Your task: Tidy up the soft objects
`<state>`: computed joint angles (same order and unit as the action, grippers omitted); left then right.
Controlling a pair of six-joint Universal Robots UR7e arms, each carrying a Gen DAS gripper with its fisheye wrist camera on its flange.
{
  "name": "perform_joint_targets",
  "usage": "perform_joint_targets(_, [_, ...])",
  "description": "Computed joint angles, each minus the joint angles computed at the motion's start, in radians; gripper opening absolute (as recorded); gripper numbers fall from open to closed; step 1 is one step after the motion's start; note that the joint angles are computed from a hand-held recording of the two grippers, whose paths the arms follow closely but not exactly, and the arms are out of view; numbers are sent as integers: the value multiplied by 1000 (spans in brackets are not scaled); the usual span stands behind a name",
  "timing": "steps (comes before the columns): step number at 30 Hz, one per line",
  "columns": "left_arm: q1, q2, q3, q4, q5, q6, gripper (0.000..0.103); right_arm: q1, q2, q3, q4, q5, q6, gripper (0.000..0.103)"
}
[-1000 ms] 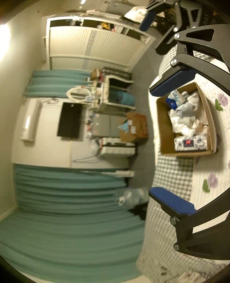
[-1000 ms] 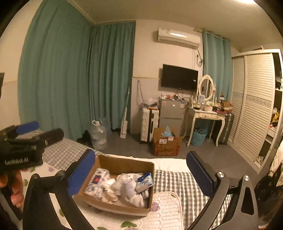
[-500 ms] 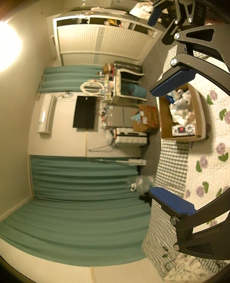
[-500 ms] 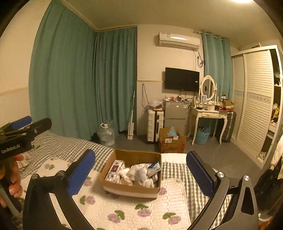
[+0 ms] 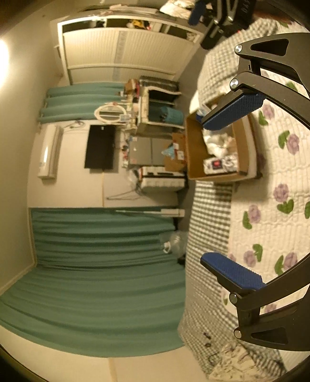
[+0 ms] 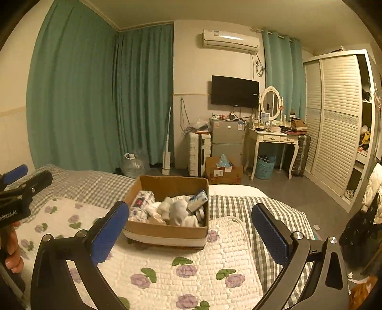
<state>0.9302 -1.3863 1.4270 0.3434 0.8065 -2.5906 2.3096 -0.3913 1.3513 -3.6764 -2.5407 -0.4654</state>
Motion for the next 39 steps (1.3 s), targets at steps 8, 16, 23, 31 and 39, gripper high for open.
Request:
perform_joint_targets(8, [52,36,-9,11,31,-23,103,-30,45,-38,5,-13,-51,103])
perform_joint_targets(16, [65,53,-30,67,35,-55,103,-38,47,-25,22,0,-28,103])
perform_joint_targets(23, [71,51,-28,69,35,-56,103,-39,47,-14,17,-3,-29,103])
perform_joint_targets(31, [74,45,-21,66,38,-54,103,-38,49,-14,6,6,-30,103])
perform_joint_targets(39, [77,49,-27,81,43,-43,103,-37,63,-28,7,-14,-66,103])
